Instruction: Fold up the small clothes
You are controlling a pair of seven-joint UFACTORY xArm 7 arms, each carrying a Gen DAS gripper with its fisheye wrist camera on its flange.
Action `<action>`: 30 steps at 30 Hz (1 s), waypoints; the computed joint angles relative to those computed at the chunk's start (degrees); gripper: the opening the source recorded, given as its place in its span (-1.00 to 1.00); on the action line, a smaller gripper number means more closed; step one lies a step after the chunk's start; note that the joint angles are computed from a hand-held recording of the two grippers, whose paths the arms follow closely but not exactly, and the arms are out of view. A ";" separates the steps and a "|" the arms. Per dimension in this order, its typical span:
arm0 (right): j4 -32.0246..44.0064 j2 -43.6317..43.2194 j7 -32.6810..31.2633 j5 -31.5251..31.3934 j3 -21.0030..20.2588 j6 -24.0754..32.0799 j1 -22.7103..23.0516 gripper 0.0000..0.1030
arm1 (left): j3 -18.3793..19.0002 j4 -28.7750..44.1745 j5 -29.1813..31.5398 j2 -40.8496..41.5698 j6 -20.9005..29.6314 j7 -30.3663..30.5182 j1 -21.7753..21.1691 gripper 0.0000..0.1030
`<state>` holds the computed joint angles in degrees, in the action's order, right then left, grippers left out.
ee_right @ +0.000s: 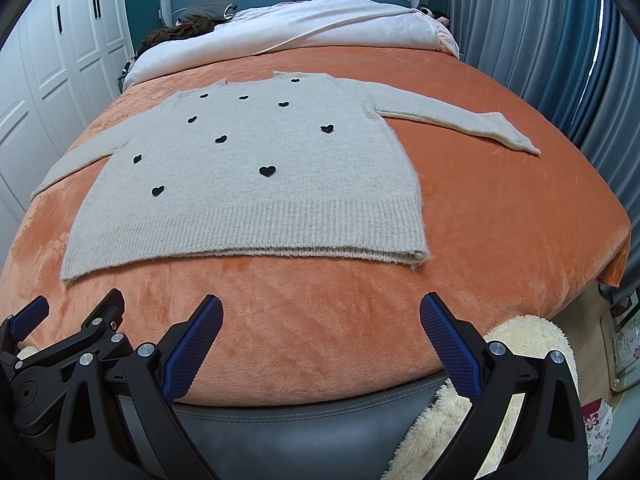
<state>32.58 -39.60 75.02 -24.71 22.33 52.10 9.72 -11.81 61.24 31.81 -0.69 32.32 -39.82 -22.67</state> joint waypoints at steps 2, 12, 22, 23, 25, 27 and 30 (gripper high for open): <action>-0.11 -0.10 0.06 0.03 -0.02 0.01 0.06 0.90 | 0.03 -0.02 -0.13 -0.01 -0.04 0.06 0.00 0.79; -0.44 0.15 0.10 0.31 -0.19 -0.07 0.21 0.90 | 0.09 -0.07 -0.24 0.15 0.10 0.24 0.04 0.79; -2.20 0.95 -2.66 1.47 -3.89 -5.13 0.58 0.90 | 0.68 1.91 -2.43 2.57 0.05 1.93 -0.47 0.86; -3.27 0.36 -3.90 1.87 -5.27 -7.55 0.55 0.90 | 0.88 2.40 -2.91 2.83 0.04 1.92 -0.45 0.88; -5.78 -1.69 -6.62 2.40 -8.50 -11.62 -1.14 0.90 | 1.51 3.68 -2.95 3.56 -0.27 1.42 -0.20 0.90; -8.27 -3.50 -10.59 3.62 -13.03 -15.73 -3.83 0.90 | 2.12 5.34 -2.81 4.65 -0.16 1.33 0.03 0.90; -10.07 -2.89 -17.79 3.89 -22.09 -22.42 -11.15 0.90 | 3.15 9.33 -2.64 7.70 0.74 1.99 0.12 0.90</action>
